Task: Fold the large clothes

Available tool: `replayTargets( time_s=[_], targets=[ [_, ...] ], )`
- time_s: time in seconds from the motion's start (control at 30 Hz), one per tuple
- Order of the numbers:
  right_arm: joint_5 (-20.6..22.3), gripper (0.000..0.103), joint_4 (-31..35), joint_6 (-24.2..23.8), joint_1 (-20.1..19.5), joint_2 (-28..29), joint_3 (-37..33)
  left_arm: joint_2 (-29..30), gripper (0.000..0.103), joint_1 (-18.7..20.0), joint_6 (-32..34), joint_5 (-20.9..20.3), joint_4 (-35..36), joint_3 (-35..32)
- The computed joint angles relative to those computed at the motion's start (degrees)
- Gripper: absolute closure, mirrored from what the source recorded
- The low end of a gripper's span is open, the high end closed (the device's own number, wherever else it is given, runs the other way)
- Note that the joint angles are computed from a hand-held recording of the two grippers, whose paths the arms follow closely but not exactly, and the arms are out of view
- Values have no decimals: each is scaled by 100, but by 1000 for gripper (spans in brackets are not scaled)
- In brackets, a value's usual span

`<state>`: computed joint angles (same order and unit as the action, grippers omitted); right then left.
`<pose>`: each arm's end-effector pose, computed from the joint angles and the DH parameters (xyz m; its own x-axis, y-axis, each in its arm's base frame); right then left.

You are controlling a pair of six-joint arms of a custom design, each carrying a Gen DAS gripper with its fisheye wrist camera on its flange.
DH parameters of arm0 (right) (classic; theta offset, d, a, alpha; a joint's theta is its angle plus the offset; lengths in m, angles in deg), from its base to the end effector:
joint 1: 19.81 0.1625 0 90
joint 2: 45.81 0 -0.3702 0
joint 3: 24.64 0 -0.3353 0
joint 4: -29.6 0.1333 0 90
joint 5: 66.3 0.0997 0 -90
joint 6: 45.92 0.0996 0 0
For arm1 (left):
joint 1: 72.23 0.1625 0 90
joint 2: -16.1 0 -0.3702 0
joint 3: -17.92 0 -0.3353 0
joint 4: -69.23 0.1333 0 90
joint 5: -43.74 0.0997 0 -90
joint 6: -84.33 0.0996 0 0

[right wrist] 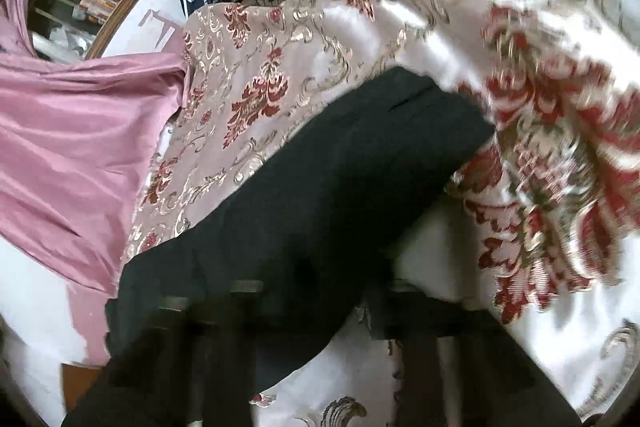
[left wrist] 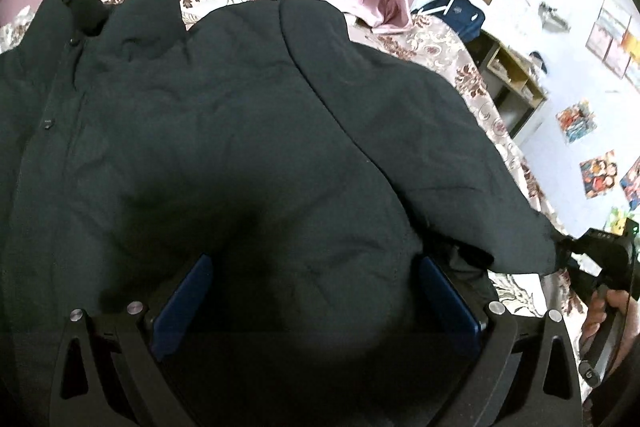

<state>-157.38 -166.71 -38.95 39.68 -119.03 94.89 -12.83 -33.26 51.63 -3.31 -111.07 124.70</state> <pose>-0.1277 -0.4756 0.3110 -0.8160 0.5701 -0.0957 0.3555 0.3643 -0.8608 -0.2682 -0.4757 -0.0359 -0.8936 0.0694 -0.4434 0.3285 0.7743 -0.5409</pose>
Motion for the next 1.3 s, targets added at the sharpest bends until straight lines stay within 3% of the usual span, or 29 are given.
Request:
replayTargets(
  time_s=[0.17, 0.27, 0.37, 0.63, 0.8, 0.9, 1.07, 1.17, 1.23, 1.27, 1.3],
  targets=[
    [-504, 94, -472, -775, 723, -107, -96, -211, 0, 114, 0, -406, -1044, 462],
    [-1029, 94, -943, -1882, 1525, -51, -219, -474, 0, 199, -304, -452, -1358, 776],
    [-1334, 94, -1387, -3109, 2448, 175, -420, -954, 0, 214, -574, -274, -1178, 1167],
    [-1441, 94, -1009, -4932, 4250, 851, -754, -2971, 0, -227, -710, 393, -1011, 2946],
    [-1561, 94, 311, -4698, 4936, 1278, -905, -4341, 0, -322, -990, 477, -774, 3825],
    [-1693, 94, 478, -4770, 5124, 1550, -690, -4698, 0, -320, -1029, 395, -943, 4160],
    [-2054, 93, 1179, -4484, 5013, 2170, -643, -5020, 0, -19, -1079, -190, -1439, 4640],
    [-2573, 88, 2610, -3709, 4850, 2444, -840, -4860, 0, 213, -1008, -536, -1633, 4656],
    [-2660, 83, 2931, -3287, 4672, 2403, -660, -4750, 0, 203, -871, -631, -1632, 4631],
    [-2469, 76, 2921, -3216, 4571, 2223, -425, -4677, 0, 264, -740, -795, -1649, 4559],
    [-2308, 58, 2909, -3216, 4505, 2091, -278, -4565, 0, 367, -592, -1022, -1721, 4472]
  ],
)
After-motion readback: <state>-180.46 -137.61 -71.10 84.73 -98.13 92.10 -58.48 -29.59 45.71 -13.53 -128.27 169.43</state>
